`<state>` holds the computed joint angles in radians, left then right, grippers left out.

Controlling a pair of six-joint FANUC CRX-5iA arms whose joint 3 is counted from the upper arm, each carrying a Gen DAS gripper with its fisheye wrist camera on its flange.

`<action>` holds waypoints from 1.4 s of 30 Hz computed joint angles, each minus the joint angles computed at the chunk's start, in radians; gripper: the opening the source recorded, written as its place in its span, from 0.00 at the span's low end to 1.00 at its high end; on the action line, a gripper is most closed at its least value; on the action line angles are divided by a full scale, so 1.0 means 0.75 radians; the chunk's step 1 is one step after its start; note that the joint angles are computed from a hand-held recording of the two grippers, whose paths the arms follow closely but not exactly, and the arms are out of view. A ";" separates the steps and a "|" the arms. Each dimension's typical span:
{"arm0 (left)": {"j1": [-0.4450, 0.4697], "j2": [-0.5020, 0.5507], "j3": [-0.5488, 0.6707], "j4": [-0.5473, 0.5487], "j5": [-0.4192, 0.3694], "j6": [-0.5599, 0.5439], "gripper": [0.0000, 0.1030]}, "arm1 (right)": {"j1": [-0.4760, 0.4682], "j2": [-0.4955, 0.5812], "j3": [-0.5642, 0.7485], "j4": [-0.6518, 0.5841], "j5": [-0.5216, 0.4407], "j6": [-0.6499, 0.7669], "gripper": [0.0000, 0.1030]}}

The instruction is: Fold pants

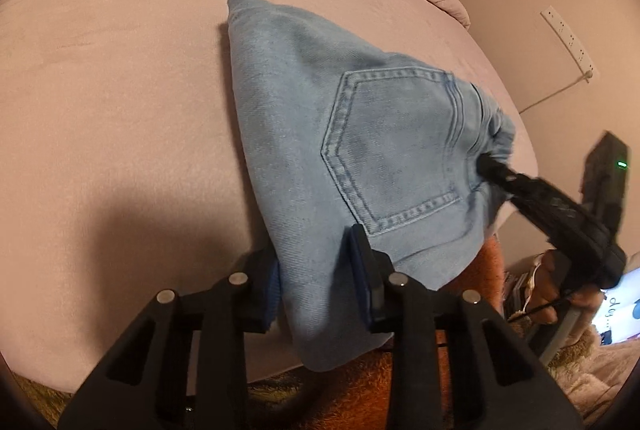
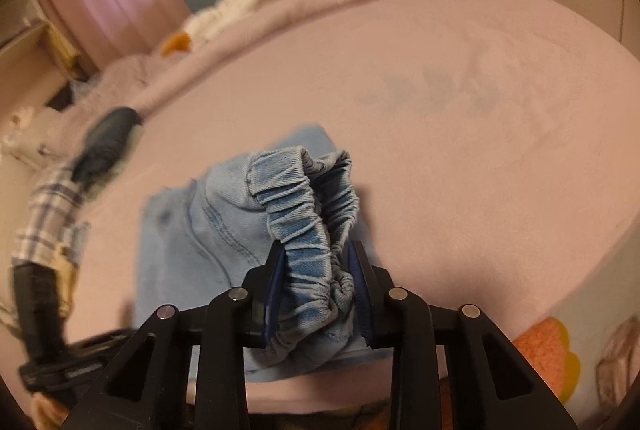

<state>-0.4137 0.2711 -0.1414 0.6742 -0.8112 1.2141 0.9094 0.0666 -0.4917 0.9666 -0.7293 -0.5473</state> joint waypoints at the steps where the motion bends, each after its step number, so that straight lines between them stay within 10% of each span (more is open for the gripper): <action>1: 0.000 0.000 0.004 -0.008 -0.006 0.014 0.30 | -0.018 0.010 -0.009 -0.018 0.035 -0.010 0.30; 37: -0.020 -0.051 0.024 -0.189 -0.033 0.204 0.34 | -0.002 -0.007 0.042 -0.195 -0.006 0.139 0.40; 42: -0.009 -0.066 0.065 -0.265 -0.055 0.314 0.60 | 0.039 -0.008 0.055 -0.206 -0.098 0.138 0.64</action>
<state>-0.4204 0.2214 -0.0930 0.4752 -0.8527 1.4498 0.9385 0.0606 -0.4508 0.8121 -0.8027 -0.4439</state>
